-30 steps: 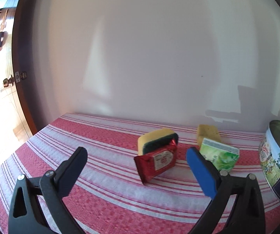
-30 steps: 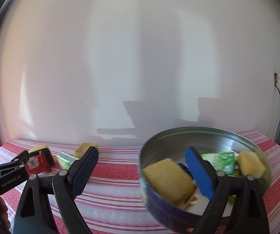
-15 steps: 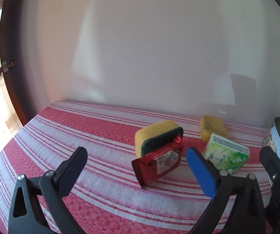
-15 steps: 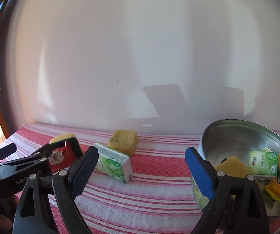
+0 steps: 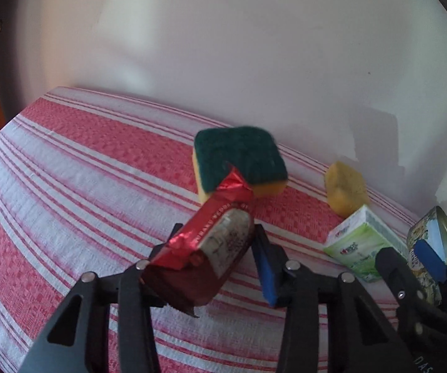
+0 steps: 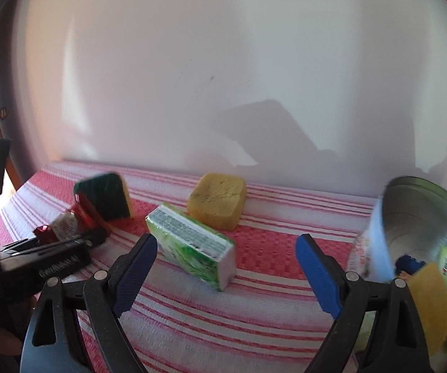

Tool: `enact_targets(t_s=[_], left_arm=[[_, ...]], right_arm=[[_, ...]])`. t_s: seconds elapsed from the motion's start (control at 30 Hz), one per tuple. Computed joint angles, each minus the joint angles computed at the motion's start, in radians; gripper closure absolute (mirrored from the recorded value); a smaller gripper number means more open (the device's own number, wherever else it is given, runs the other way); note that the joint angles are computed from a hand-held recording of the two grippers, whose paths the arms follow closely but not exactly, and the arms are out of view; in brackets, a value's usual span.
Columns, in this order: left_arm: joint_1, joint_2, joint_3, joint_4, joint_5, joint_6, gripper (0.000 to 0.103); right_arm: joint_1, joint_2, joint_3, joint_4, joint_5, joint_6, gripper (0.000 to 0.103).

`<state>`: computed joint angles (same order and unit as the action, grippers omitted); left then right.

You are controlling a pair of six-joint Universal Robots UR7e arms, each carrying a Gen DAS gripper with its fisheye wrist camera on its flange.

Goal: Organize objects
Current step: 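Grasp the red biscuit packet with the left gripper while the right grasps a tissue pack, then carry the red packet and tissue pack over the tin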

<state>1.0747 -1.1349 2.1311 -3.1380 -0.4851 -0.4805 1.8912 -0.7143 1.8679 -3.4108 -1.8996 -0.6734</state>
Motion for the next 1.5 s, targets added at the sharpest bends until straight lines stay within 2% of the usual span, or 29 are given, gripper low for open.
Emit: enact_targets(t_s=[0.07,0.13,0.2,0.27,0.3,0.37,0.43,0.53,0.63,0.8,0.87,1.03,1.17,1.5], left_arm=[[0.000,0.000,0.002,-0.010,-0.004,0.003,0.061],[0.002,-0.003,0.007,-0.024,-0.010,0.005,0.062],[0.005,-0.006,0.012,-0.044,-0.019,0.008,0.065],[0.005,-0.009,0.019,-0.067,-0.025,0.012,0.066],[0.000,-0.008,0.025,-0.085,-0.017,0.015,0.066],[-0.020,0.007,0.042,-0.184,0.017,0.069,0.068],[-0.051,0.041,0.050,-0.318,0.065,0.172,0.068],[-0.086,0.098,0.033,-0.445,0.122,0.323,0.068],[-0.111,0.145,0.013,-0.551,0.179,0.450,0.068],[-0.130,0.162,0.000,-0.604,0.218,0.517,0.068],[-0.139,0.166,0.016,-0.611,0.228,0.500,0.068],[-0.124,0.174,-0.002,-0.623,0.224,0.519,0.068],[-0.125,0.182,-0.010,-0.640,0.231,0.534,0.068],[-0.140,0.251,-0.063,-0.924,0.246,0.812,0.068]], right_arm=[[0.002,0.005,-0.025,0.075,-0.005,0.000,0.011],[0.002,0.005,-0.040,0.130,-0.016,0.001,0.018],[0.001,0.004,-0.049,0.173,-0.026,0.008,0.050],[-0.003,-0.004,-0.052,0.215,-0.032,0.020,0.068],[-0.006,-0.009,-0.053,0.233,-0.023,0.025,0.071],[-0.019,-0.034,-0.036,0.252,0.013,0.034,0.073],[-0.039,-0.070,-0.008,0.256,0.072,0.050,0.074],[-0.061,-0.116,0.042,0.210,0.128,0.063,0.075],[-0.069,-0.140,0.078,0.135,0.151,0.059,0.075],[-0.080,-0.171,0.110,0.094,0.162,0.042,0.076],[-0.082,-0.175,0.108,0.088,0.170,0.040,0.076],[-0.099,-0.219,0.156,0.065,0.196,0.032,0.076],[-0.109,-0.226,0.195,-0.004,0.235,0.018,0.077],[-0.118,-0.236,0.242,-0.081,0.266,0.000,0.077]])
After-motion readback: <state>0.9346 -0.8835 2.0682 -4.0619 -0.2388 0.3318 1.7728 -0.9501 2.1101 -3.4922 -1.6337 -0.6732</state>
